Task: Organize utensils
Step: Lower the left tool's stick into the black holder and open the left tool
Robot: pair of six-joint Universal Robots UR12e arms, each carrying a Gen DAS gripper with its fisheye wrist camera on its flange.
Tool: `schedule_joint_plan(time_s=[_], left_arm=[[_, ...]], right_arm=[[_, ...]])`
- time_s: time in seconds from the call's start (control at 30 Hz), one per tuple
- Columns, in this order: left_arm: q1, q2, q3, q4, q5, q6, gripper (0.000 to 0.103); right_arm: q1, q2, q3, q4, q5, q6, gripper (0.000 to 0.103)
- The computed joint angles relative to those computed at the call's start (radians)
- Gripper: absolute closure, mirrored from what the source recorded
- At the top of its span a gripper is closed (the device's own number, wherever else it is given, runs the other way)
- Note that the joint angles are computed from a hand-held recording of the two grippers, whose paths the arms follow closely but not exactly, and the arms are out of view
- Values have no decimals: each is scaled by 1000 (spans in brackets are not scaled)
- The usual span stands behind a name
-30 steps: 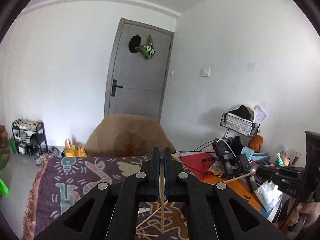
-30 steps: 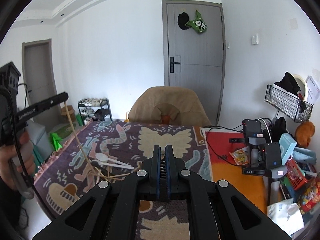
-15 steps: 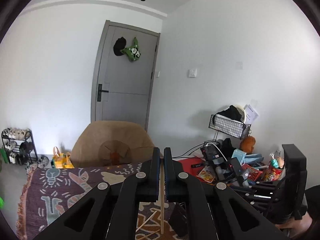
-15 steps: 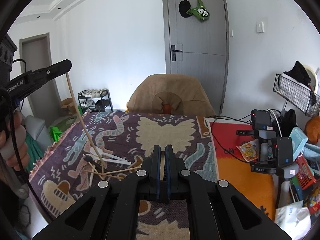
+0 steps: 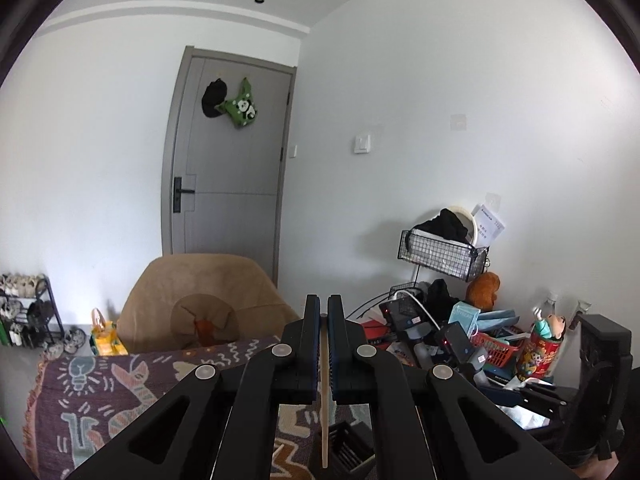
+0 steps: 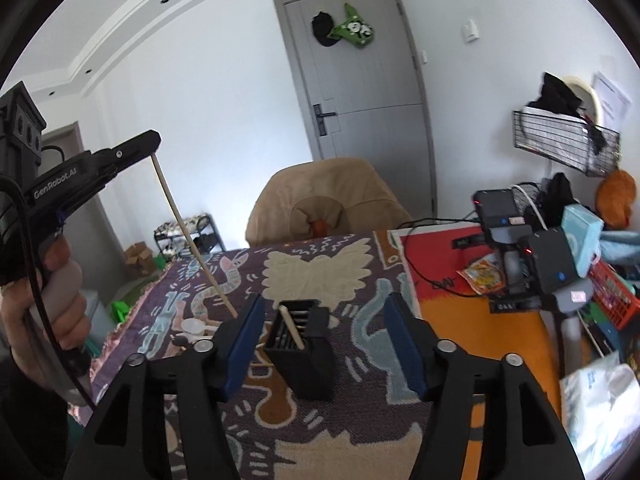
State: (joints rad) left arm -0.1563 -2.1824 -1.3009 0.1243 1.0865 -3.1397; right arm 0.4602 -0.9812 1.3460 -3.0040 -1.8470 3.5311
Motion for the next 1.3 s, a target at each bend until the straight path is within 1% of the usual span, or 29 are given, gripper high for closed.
schedule_joint_plan(time_s=[0.03, 0.17, 0.23, 0.3, 0.4, 0.5, 0.57, 0.6, 0.63, 0.67, 0.7, 0.73, 0.77, 0.8, 0.83, 0.9, 1.03, 1.1, 1.13, 1.17, 1.2, 1.3], left_arm=[[-3, -3, 4, 10, 4, 2, 100], [-23, -29, 28, 57, 22, 21, 100], [-32, -38, 35, 59, 28, 36, 100], [-42, -45, 35, 58, 50, 56, 100], [-54, -58, 37, 34, 78, 76, 100], [-58, -67, 27, 34, 88, 92, 100], [-58, -64, 16, 17, 80, 91, 99], [-56, -60, 11, -3, 68, 93, 98], [-54, -54, 4, -40, 50, 102, 95], [-54, -46, -4, -72, 44, 112, 84], [-53, -37, -17, -96, 46, 121, 59], [-53, -31, -28, -99, 49, 121, 44], [-48, -23, -48, -79, 46, 106, 20], [-42, -16, -68, -44, 39, 84, 8], [-36, -8, -84, -20, 35, 72, 6], [-31, 6, -104, -18, 47, 72, 5], [-14, 38, -137, -79, 61, 61, 5], [0, 56, -157, -123, 37, 55, 5], [6, 65, -169, -129, 36, 49, 5], [12, 74, -184, -124, 43, 43, 5], [18, 80, -197, -119, 45, 38, 5], [36, 100, -230, -115, 46, 12, 5]], right_arm=[[1, -9, 22, -14, -15, 17, 34], [-1, -32, 88, -59, -34, 93, 26], [0, -38, 118, -74, -49, 138, 25], [-1, -40, 145, -90, -49, 186, 25], [-5, -41, 171, -110, -36, 229, 25], [0, -39, 187, -120, -39, 253, 25], [3, -34, 191, -132, -32, 265, 25], [6, -30, 190, -136, -27, 267, 25], [8, -26, 189, -138, -22, 268, 25], [9, -22, 186, -140, -16, 268, 25], [11, -18, 184, -141, -11, 268, 25], [12, -14, 181, -142, -3, 270, 25], [12, -11, 178, -141, 1, 271, 25], [14, -8, 176, -140, 1, 272, 25], [15, -6, 174, -140, 0, 272, 25], [17, -3, 171, -138, -4, 275, 25], [19, -3, 171, -134, -6, 291, 22], [25, -2, 167, -124, -33, 291, 14], [25, 0, 165, -127, -31, 287, 11], [25, 1, 164, -130, -26, 289, 4], [26, 2, 163, -136, -22, 292, 0], [32, 10, 152, -144, -26, 281, 0]])
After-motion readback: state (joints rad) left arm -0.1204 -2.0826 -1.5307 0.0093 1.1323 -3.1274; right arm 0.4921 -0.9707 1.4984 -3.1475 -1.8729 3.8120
